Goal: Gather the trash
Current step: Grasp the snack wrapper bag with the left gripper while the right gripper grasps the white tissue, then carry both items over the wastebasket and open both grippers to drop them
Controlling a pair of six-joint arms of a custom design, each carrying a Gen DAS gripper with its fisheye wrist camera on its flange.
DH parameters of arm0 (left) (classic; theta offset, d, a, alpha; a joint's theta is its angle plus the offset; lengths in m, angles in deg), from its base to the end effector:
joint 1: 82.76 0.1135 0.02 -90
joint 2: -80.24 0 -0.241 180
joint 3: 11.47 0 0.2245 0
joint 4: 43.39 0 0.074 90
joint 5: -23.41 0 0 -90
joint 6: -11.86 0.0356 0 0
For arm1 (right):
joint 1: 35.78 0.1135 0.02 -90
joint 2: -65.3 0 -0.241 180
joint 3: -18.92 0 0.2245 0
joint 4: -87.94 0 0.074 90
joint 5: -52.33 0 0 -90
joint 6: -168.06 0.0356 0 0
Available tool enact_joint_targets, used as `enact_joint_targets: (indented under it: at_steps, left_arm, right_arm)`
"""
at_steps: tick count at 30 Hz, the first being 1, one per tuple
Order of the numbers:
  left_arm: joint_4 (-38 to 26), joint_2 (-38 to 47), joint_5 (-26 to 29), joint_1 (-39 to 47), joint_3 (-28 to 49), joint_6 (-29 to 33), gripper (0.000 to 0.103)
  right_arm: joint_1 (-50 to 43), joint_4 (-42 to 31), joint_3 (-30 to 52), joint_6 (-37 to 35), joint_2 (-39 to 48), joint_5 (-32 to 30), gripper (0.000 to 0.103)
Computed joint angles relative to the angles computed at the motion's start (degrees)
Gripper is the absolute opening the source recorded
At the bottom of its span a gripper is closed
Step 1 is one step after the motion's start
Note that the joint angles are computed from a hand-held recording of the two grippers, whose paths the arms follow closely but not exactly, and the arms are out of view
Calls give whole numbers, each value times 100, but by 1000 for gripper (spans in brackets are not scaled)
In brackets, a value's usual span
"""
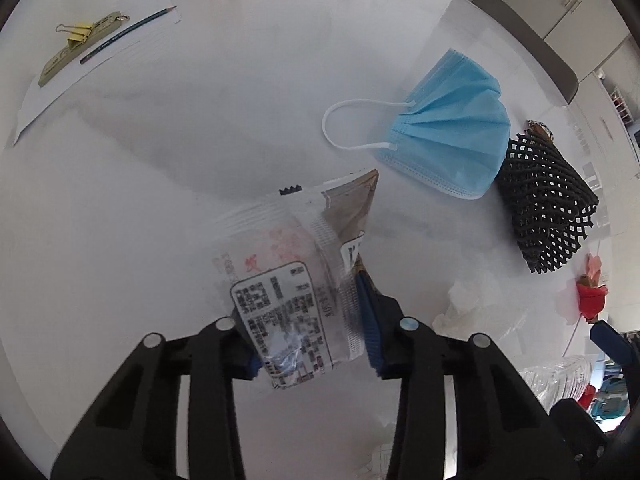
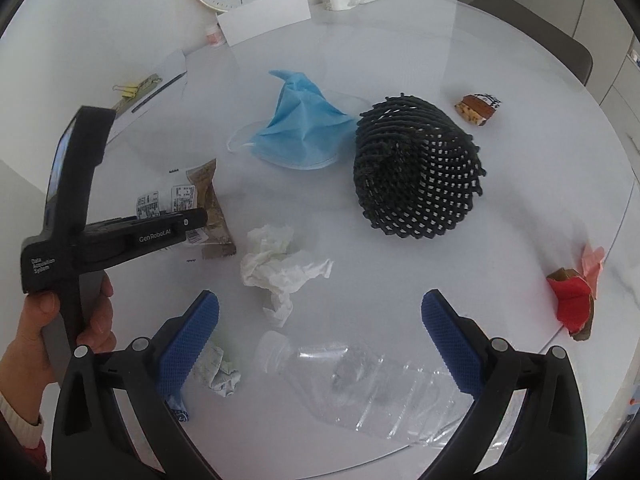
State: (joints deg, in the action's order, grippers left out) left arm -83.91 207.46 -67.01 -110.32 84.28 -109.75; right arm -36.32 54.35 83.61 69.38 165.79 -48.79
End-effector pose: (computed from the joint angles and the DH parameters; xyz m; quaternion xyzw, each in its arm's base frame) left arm 0.3469 -0.1807 0.0840 -0.0355 0.9870 -0.0741 0.1379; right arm 0.2844 0.0042 0.1172 -0.0868 0.9755 0.0807 0.1851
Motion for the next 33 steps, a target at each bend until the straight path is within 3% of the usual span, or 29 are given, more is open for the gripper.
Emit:
enact_joint_targets:
  at_steps: [7, 9, 15, 16, 19, 20, 26, 33]
  left_arm:
    - [71, -556, -150, -15, -371, 245, 27]
    - [81, -795, -164, 26, -557, 303, 27]
    - [137, -1611, -204, 30, -1243, 274, 27]
    - [132, -1715, -227, 10, -1323, 259, 27]
    - [126, -2003, -365, -79, -1567, 260, 27]
    - [107, -2087, -361, -87, -1619, 272, 27]
    - [-56, -2561, -368, -240, -1827, 418, 27]
    - [-446, -3319, -535, -1214, -1958, 150, 27]
  right_arm:
    - [606, 109, 657, -258, 922, 267, 100]
    - [745, 12, 949, -303, 1276, 380, 94]
    - [1024, -368, 1626, -214, 2157, 610, 57]
    - [1037, -390, 1653, -174, 2204, 583, 44]
    - [1081, -419, 1657, -108, 2181, 513, 21]
    - [1089, -427, 1680, -29, 2186, 423, 20]
    - [879, -438, 1160, 192, 1277, 101, 19]
    - [106, -851, -384, 26, -1197, -174, 19]
